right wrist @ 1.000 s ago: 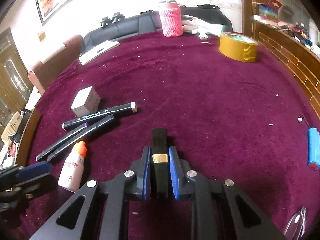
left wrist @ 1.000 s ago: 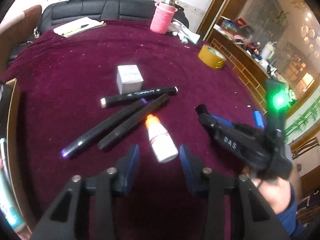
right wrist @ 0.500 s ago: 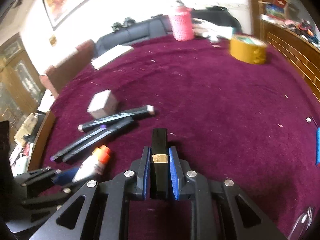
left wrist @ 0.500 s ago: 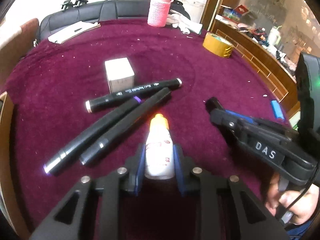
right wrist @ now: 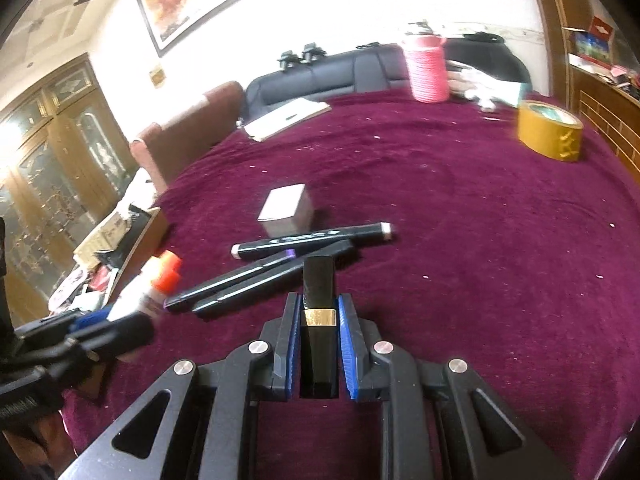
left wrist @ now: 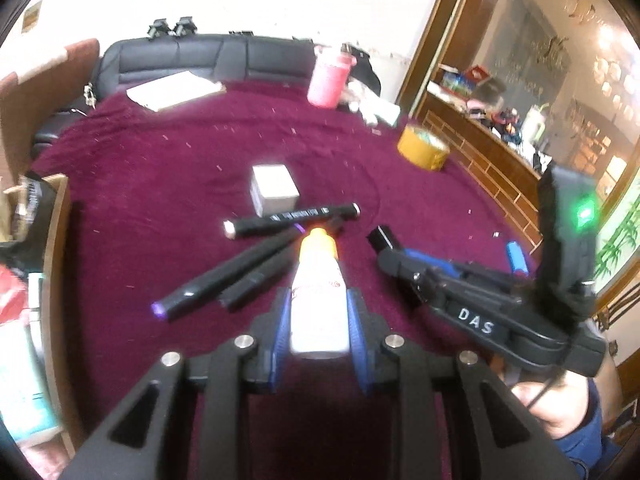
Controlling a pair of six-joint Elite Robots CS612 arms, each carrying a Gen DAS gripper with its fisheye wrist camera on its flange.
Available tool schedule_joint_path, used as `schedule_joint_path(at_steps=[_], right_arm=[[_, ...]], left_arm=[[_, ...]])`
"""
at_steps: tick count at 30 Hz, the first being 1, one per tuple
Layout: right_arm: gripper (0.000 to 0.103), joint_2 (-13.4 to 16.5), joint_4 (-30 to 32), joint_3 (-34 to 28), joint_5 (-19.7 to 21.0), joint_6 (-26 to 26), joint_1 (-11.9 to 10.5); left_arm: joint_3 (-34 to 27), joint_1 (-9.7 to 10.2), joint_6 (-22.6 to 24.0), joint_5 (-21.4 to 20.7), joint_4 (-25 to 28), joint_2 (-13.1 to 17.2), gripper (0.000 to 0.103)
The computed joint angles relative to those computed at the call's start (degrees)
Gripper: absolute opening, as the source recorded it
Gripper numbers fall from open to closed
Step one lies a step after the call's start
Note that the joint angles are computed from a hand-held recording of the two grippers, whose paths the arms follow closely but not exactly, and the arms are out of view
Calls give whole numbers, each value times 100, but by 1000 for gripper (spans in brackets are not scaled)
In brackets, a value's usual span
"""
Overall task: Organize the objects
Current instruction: 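Carry the glue bottle and marker over the cardboard box with both grippers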
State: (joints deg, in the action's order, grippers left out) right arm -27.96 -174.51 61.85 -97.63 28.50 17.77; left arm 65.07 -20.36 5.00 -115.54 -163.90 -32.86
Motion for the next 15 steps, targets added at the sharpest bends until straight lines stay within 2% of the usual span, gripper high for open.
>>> schedule_joint_path(at_steps=[3, 8, 12, 15], right_arm=[[20, 25, -190, -7, 224, -72, -17], [20, 54, -409, -56, 688, 178, -18], [21, 86, -142, -290, 958, 182, 105], [21, 196, 40, -641, 1344, 23, 208]], left_arm=[[187, 94, -141, -72, -317, -108, 26], [437, 295, -424, -129, -815, -228, 26], [549, 456, -648, -21, -1019, -281, 26], [660, 586, -776, 131, -1162, -340, 27]])
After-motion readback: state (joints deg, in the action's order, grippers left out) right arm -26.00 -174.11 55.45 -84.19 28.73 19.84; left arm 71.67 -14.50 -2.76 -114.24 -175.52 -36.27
